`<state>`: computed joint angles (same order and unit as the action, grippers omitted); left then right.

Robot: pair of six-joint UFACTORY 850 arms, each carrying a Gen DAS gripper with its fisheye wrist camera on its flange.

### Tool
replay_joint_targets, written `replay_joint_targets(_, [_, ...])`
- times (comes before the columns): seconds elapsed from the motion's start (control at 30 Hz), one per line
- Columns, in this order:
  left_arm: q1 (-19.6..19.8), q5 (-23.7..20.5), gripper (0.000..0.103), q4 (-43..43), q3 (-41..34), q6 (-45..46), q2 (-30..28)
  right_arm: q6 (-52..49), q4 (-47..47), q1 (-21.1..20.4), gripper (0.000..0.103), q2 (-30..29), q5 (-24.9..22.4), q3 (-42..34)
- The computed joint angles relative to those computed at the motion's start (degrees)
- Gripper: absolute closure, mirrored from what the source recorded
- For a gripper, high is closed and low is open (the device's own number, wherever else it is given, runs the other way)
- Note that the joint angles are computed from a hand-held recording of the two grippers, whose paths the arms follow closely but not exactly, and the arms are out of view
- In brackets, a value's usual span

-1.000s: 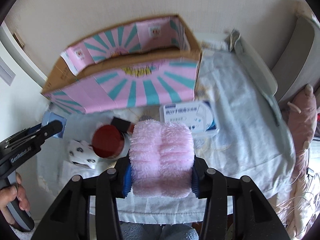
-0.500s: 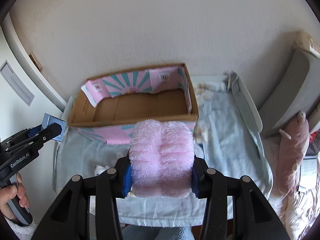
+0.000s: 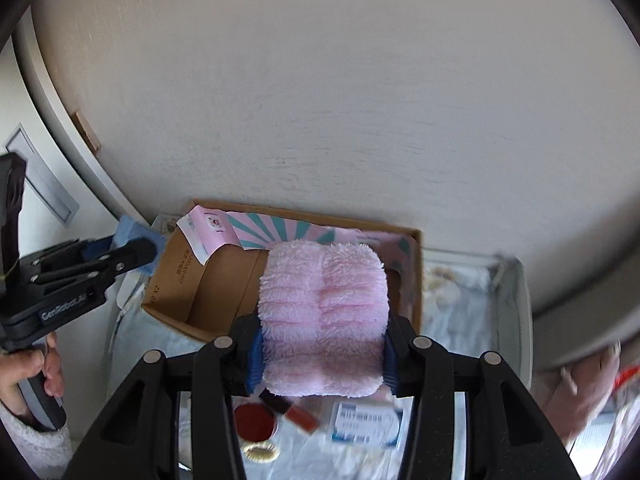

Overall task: Organize objects
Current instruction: 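Carry both items into the cardboard box and open both tools to release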

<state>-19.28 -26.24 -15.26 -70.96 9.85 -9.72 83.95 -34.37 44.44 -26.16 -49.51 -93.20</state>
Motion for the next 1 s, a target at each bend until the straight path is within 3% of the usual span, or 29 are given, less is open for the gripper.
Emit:
replay_joint_targets(0.2, [0.0,-3.7,0.072,3.7,-8.2,-6.3,-10.1,-16.3,10.3,-5.1,0.061,-4.1,7.6,-1.9])
replay_joint_targets(0.43, [-0.2,-8.5,0.072,8.8,-13.7,-13.7,-18.6,-36.0,22.1,-7.6,0.061,-9.9,10.5,-5.2])
replay_joint_targets(0.73, [-1.0,-11.7,0.072,13.1,-16.1,-19.1,-23.4,-48.0,31.4,-8.4,0.061,-12.1,12.5,-4.9])
replay_joint_targets(0.9, [-1.6,-13.3,0.072,16.2,-17.6,-21.7,-24.3,-48.2,29.6,-8.3,0.061,-11.0,14.5,-4.0])
replay_joint_targets(0.97, [-1.8,-14.0,0.071,17.7,-18.4,-23.0,-24.5,-47.5,30.2,-8.3,0.057,-10.8,14.3,-4.2])
replay_joint_targets(1.0, [-2.1,-13.6,0.071,19.7,-18.4,-24.4,-24.2,-48.4,31.1,-8.4,0.046,-10.7,14.0,-4.3])
